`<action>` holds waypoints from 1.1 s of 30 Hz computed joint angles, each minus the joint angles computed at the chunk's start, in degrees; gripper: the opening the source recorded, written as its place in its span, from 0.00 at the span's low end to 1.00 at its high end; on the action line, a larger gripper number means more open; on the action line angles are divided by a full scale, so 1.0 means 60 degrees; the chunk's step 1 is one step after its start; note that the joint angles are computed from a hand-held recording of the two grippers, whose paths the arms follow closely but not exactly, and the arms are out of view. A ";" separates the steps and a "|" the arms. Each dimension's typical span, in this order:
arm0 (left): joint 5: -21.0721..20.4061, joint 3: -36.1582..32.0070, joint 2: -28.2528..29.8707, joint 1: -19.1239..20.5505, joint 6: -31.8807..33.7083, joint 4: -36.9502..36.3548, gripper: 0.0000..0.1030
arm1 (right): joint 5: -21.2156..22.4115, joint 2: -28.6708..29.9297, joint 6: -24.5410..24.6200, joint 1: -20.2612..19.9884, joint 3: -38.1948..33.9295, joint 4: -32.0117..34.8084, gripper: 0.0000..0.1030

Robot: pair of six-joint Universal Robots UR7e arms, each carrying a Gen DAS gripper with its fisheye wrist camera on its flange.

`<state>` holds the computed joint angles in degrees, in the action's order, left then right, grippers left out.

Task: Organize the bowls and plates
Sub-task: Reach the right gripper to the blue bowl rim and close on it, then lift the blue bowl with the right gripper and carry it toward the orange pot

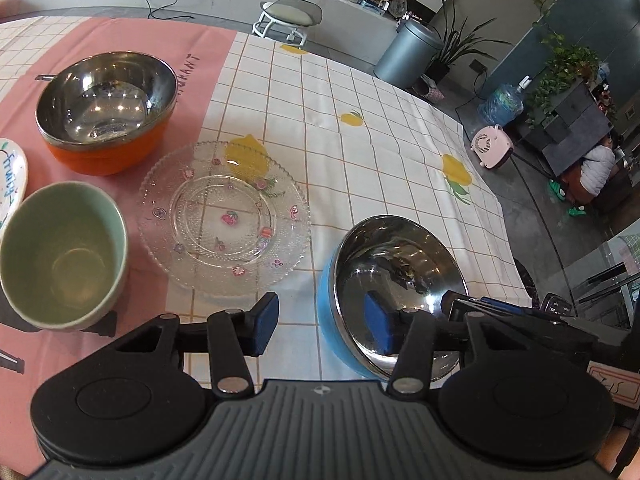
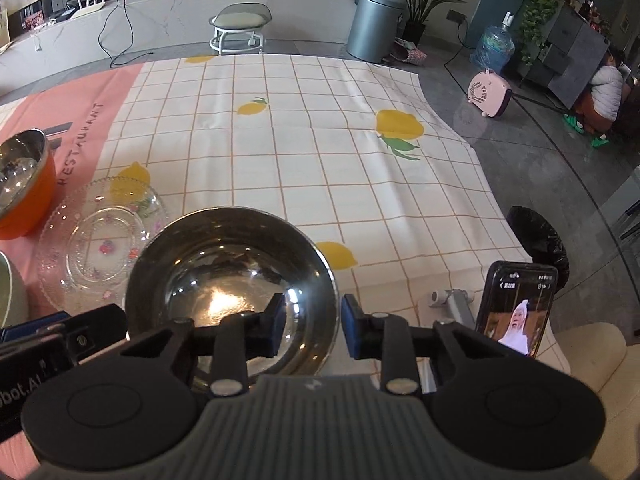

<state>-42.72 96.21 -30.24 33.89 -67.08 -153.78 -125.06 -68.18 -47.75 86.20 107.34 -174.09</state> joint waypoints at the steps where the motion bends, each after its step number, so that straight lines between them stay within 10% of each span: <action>1: -0.0016 -0.0094 0.0079 0.0021 -0.0035 0.0013 0.56 | 0.0036 0.0020 0.0033 -0.0032 -0.0117 0.0160 0.28; 7: -0.0187 -0.0692 0.0420 0.0192 -0.0472 0.0644 0.48 | 0.0131 0.0162 0.0491 -0.0122 -0.0731 0.1309 0.29; 12: 0.0017 -0.0975 0.0619 0.0185 -0.0644 0.1164 0.13 | -0.0104 0.0489 0.0492 -0.0185 -0.0966 0.1541 0.11; 26: 0.0604 -0.0407 -0.0556 -0.0512 -0.1735 0.3578 0.08 | 0.0619 -0.0636 0.0919 0.0204 0.0097 0.1617 0.05; 33: 0.0852 0.0656 -0.2190 -0.1336 -0.4399 0.6529 0.08 | 0.1286 -0.1636 0.1295 0.0911 0.1366 0.1888 0.05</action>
<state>-37.61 100.15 -43.38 25.87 -93.48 -114.61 -117.34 -77.99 -39.98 91.67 115.54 -162.76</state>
